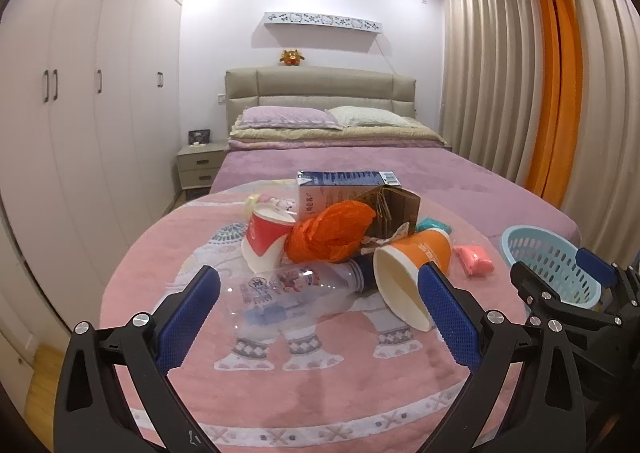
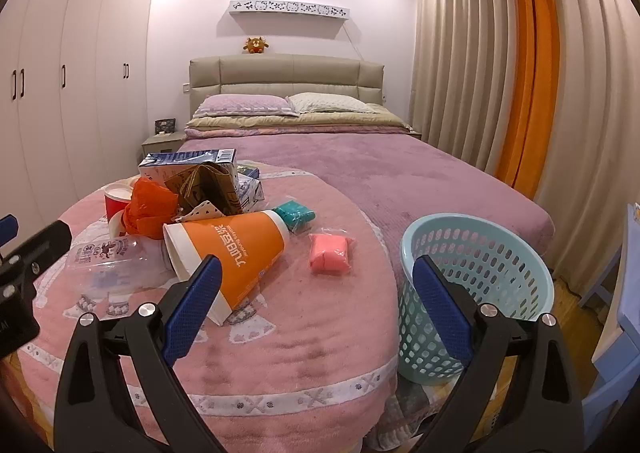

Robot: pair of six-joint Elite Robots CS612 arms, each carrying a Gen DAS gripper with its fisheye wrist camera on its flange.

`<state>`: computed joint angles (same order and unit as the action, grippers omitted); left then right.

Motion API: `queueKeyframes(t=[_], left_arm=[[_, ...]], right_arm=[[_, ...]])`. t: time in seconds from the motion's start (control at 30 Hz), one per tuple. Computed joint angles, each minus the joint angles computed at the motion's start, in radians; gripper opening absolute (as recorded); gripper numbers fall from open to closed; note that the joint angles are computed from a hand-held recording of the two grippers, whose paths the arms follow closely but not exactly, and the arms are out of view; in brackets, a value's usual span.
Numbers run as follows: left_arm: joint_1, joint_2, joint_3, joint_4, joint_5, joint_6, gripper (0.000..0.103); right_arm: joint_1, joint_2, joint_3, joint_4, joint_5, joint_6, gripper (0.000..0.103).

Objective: Collect trash
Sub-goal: 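Move both tools toward the pile of trash on the rug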

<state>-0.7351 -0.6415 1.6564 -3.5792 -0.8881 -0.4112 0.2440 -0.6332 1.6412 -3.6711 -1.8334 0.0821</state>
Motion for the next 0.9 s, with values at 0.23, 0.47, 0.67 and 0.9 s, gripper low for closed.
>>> queueKeyframes(t=[0.23, 0.47, 0.67, 0.9], left_arm=[[0.007, -0.009, 0.007, -0.001, -0.001, -0.020, 0.096], [0.016, -0.011, 0.012, 0.009, -0.010, -0.042, 0.096], [0.020, -0.012, 0.016, 0.013, -0.016, -0.055, 0.096], [0.030, -0.012, 0.019, 0.031, -0.034, -0.075, 0.096]], right_arm=[[-0.001, -0.001, 0.000, 0.006, 0.002, 0.005, 0.091], [-0.003, -0.003, -0.006, 0.036, 0.011, 0.009, 0.088], [-0.005, -0.004, -0.009, 0.045, 0.013, 0.011, 0.088], [-0.011, -0.007, -0.008, 0.060, 0.017, 0.020, 0.088]])
